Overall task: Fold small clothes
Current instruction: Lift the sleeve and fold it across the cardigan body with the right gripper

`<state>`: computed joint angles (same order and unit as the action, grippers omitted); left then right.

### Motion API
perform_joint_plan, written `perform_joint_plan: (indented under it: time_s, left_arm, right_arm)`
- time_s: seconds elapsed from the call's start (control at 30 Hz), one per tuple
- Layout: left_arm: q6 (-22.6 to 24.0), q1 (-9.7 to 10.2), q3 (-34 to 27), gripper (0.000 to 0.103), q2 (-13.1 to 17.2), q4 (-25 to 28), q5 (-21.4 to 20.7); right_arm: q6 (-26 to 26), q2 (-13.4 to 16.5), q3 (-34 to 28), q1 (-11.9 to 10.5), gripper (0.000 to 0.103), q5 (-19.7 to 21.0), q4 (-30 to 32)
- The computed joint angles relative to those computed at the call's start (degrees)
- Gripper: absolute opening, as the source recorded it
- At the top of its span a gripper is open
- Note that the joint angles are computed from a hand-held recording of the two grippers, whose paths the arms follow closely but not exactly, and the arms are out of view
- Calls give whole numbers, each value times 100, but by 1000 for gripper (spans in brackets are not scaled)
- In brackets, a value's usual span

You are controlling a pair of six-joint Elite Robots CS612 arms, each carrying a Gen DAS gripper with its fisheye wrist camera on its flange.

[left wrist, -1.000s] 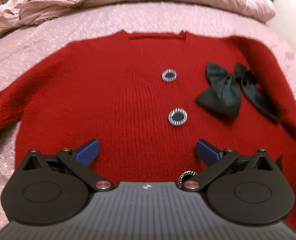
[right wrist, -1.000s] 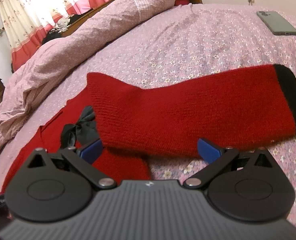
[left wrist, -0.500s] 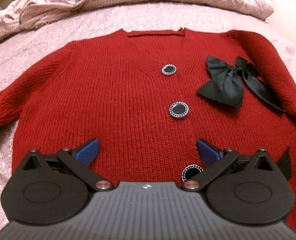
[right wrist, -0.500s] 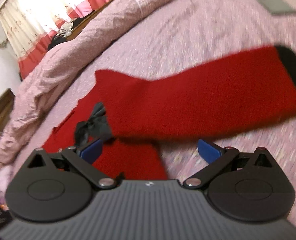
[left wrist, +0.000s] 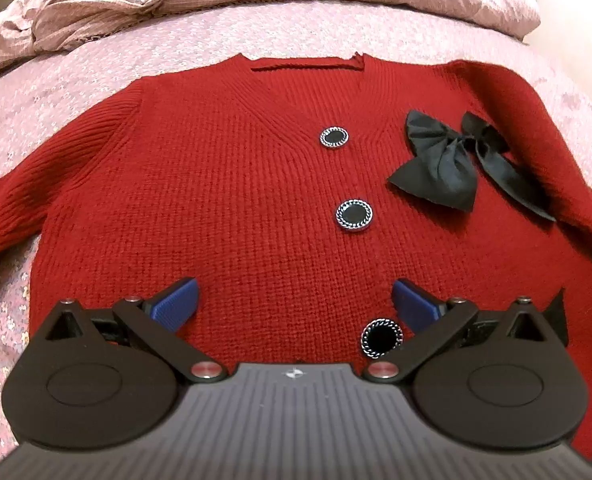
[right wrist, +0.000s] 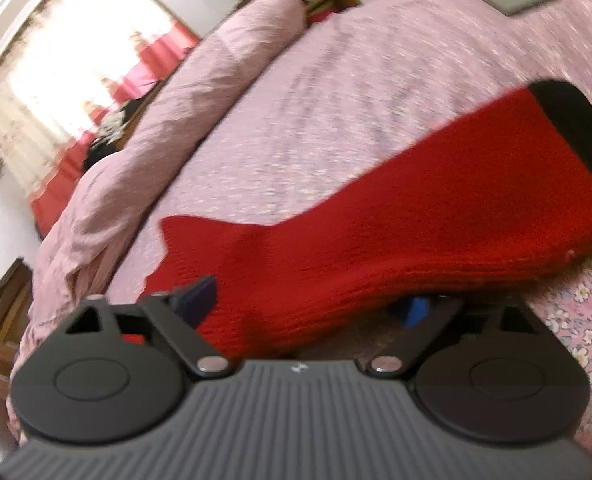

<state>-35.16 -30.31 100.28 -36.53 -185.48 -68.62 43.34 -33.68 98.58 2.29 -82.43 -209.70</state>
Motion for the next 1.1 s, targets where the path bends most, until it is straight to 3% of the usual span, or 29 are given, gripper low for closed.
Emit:
perform_joint_plan:
  time_s: [0.2,0.37,0.4,0.6,1.1]
  left_arm:
    - [33,-18,57,103,-74,55,185]
    - [-103,-17,115,103,-138,99,280]
    - [-131,-18,125,103,-149,111,309]
    - [-230,-38,193,103,-196,127,595]
    - [-371,-5,295,103,-252,100,608]
  right_arm:
    - [136,30,14,-72,67,55,-138]
    - [-163,42,-50,-109,30,119,-359]
    - [-262,38,-57,-113,28,130,-418]
    - [-704,26,-185,-102,21,244,-700]
    - [-1605,-14,-560,101,17,1121,-1145]
